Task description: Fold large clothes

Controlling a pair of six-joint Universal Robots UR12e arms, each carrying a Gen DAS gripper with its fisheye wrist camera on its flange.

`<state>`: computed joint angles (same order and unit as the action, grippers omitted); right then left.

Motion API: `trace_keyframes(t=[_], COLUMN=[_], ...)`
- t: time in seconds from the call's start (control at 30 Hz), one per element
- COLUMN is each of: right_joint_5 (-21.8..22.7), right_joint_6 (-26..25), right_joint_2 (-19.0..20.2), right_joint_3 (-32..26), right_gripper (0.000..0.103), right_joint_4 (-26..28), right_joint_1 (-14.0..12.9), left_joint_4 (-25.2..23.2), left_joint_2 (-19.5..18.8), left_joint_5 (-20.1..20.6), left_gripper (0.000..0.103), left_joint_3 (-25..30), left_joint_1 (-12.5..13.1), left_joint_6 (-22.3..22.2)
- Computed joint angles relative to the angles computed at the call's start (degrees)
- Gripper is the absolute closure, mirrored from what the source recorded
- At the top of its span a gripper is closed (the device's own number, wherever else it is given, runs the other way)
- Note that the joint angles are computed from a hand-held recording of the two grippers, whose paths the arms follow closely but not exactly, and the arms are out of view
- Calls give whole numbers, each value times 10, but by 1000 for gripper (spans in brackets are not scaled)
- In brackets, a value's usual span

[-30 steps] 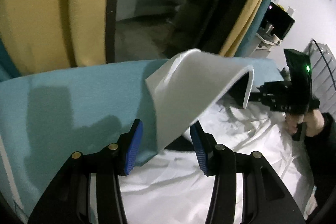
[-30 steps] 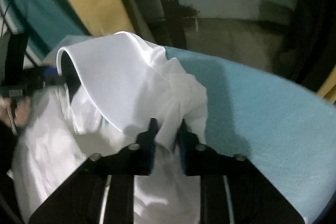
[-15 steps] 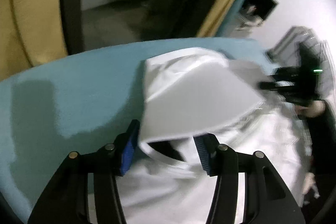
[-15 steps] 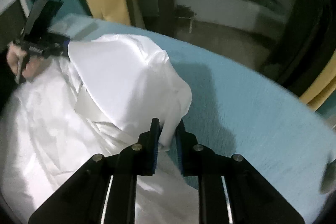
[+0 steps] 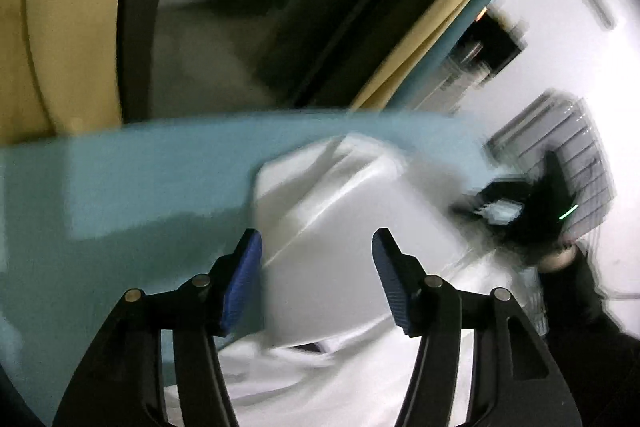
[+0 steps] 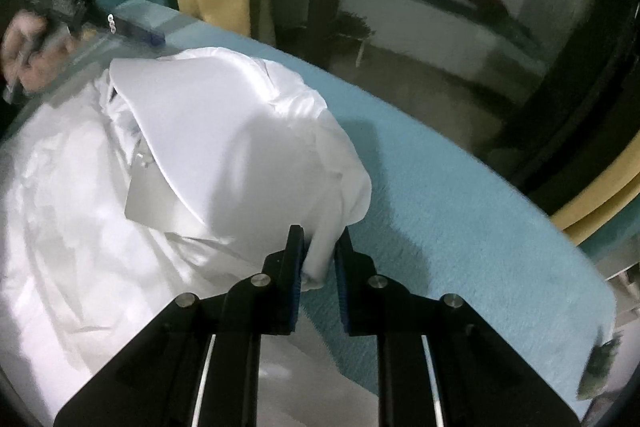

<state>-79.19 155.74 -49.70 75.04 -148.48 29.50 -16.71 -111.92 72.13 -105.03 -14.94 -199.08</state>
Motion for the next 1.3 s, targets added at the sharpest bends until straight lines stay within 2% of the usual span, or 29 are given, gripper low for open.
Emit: trace_keyframes(t=[0.07,0.13,0.2,0.23,0.27,0.33,0.47,0.53,0.57,0.6,0.63,0.67,0.7,0.77,0.83,0.87,0.93,1.07,1.17,1.3], right_joint_5=[53,128,203,241,288,323,342,317,276,255,224,168,111,8,-95,-139,-188,-224,-206,-187], right_joint_6=[22,37,54,59,62,68,77,51,44,46,52,47,34,-10,-90,-132,-181,-249,-278,-306], right_joint_2=[-5,-2,10,14,22,33,49,49,47,47,42,35,29,20,16,18,25,37,31,21], right_joint_3=[3,-7,-26,-29,-40,-55,-79,-86,-87,-88,-81,-73,-65,-48,-21,-10,3,33,62,95], right_gripper=[87,81,61,55,43,39,40,78,86,86,86,87,88,88,88,88,88,88,87,82], right_joint_4=[22,78,139,147,172,191,199,206,201,191,162,128,98,27,-80,-133,-205,-305,-344,-406], right_joint_1=[-15,-32,-50,-57,-65,-70,-65,-55,-46,-41,-35,-24,-12,13,40,52,66,75,71,67], left_joint_4=[9,7,-19,-36,-33,-50,-57,-54,-52,-46,-37,-28,-8,39,99,119,153,174,184,228], left_joint_2=[0,1,1,2,2,3,5,0,-1,-3,-3,-3,-4,-8,-15,-18,-25,-31,-30,-20], left_joint_5=[19,-2,-24,-29,-25,-18,7,36,59,83,83,88,116,198,270,294,331,361,372,370], left_gripper=[42,42,42,42,41,40,40,43,58,63,74,82,85,89,89,89,89,89,88,87], left_joint_3=[-9,-15,-13,-11,-12,-5,-7,-1,3,4,3,2,0,0,0,1,2,-9,-18,-37], left_joint_1=[-5,-1,3,7,6,2,-6,-20,-26,-33,-34,-35,-42,-62,-80,-85,-97,-107,-115,-121], left_joint_6=[13,23,45,61,78,110,144,165,171,175,174,175,181,203,230,244,273,308,322,334])
